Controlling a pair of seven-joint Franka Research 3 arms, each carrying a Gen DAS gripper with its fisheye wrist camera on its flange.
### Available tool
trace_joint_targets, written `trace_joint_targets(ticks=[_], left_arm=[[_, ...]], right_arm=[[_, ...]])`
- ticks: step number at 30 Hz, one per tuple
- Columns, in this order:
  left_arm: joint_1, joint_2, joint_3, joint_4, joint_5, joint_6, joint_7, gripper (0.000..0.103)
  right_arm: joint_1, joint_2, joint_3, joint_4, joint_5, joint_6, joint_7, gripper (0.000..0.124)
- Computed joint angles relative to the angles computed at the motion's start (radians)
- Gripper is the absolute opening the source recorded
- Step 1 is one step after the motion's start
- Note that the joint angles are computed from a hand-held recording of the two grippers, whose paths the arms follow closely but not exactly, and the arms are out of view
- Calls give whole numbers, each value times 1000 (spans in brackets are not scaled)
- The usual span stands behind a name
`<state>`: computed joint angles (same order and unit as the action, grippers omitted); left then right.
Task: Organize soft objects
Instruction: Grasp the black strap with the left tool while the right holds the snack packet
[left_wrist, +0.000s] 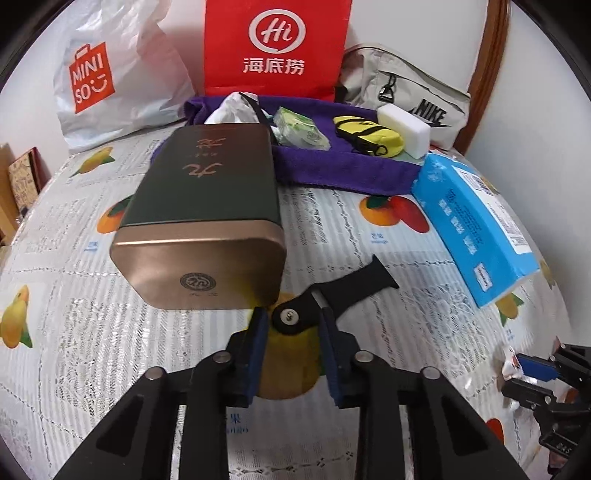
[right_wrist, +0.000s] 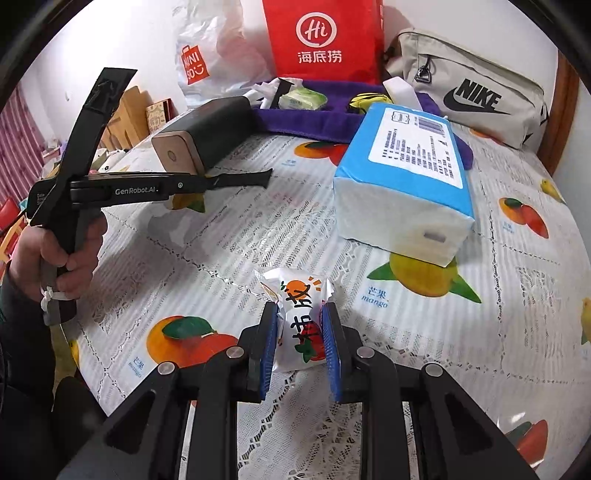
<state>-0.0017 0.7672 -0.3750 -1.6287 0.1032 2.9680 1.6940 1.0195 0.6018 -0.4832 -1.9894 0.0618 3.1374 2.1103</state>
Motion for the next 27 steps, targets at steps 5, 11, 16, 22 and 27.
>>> trace_joint_targets(ticks=[5,11,16,22,27], left_arm=[[-51,-1,54,14,9,3,-67,19],[-87,-14,102,0,48,24,-146,8],[41,-19,-50,-40,4,-28,-22,2],[-10,-50,12,-72,5,30,-66,3],[-54,-24,62,-10,6,-14,-143,3]], right_arm=[[-23,3,27,5,7,15,-24,25],[-26,0,37,-8,41,37,-56,25],[-19,-4,38,-22,79,52,-86,25],[-13,-3,38,-24,115,55,-119,25],[-17,-3,45,-27,133,63,-138,25]])
